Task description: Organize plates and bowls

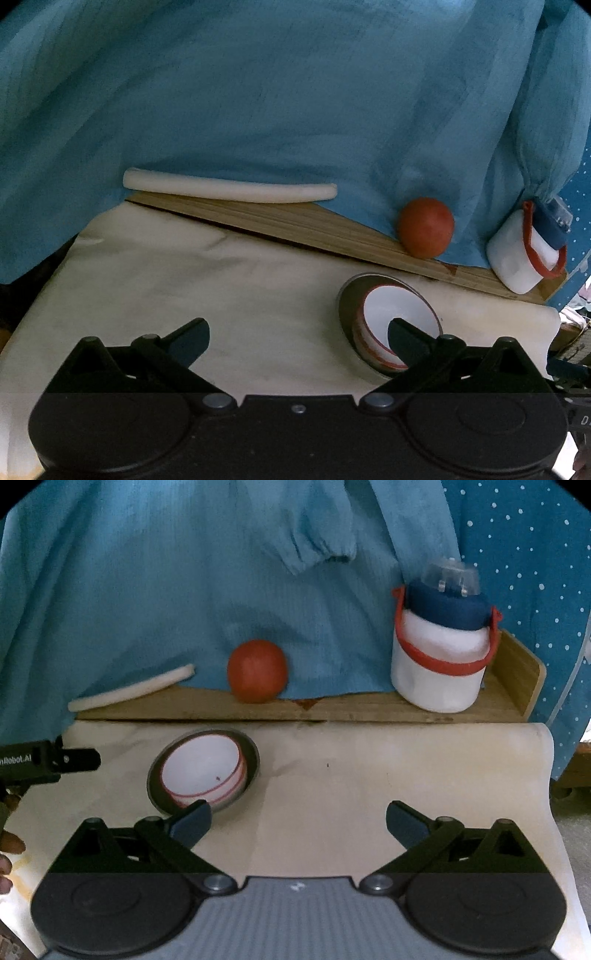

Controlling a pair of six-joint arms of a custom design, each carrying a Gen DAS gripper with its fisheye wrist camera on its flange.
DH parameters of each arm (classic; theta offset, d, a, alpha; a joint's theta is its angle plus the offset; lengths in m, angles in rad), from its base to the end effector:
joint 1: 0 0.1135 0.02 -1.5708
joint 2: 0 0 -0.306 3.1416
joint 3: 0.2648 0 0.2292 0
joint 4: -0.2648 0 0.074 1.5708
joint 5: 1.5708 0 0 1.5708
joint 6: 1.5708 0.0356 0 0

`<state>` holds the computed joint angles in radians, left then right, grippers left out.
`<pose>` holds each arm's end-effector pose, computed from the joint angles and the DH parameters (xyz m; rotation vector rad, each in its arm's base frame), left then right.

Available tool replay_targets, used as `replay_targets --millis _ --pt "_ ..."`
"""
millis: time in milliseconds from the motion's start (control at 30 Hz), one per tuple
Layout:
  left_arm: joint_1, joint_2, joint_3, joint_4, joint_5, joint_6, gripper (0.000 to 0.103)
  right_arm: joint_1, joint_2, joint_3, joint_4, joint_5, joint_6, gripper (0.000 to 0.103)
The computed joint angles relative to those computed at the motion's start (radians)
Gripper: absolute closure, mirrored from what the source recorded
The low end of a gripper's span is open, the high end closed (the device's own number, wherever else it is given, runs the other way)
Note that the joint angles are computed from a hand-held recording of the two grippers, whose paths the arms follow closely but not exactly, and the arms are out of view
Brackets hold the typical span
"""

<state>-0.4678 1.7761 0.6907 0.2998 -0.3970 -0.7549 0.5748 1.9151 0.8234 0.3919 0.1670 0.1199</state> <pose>0.2866 -0.1294 0.1698 -0.5139 2.2284 -0.1663 0.3070 0.1918 0.1626 -0.4245 2.2251 0.1804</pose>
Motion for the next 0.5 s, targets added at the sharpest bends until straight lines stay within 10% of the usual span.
replay_targets --millis 500 --pt "0.09 0.096 0.146 -0.19 0.131 0.052 0.001 -0.034 0.074 0.08 -0.062 -0.007 0.007 0.0"
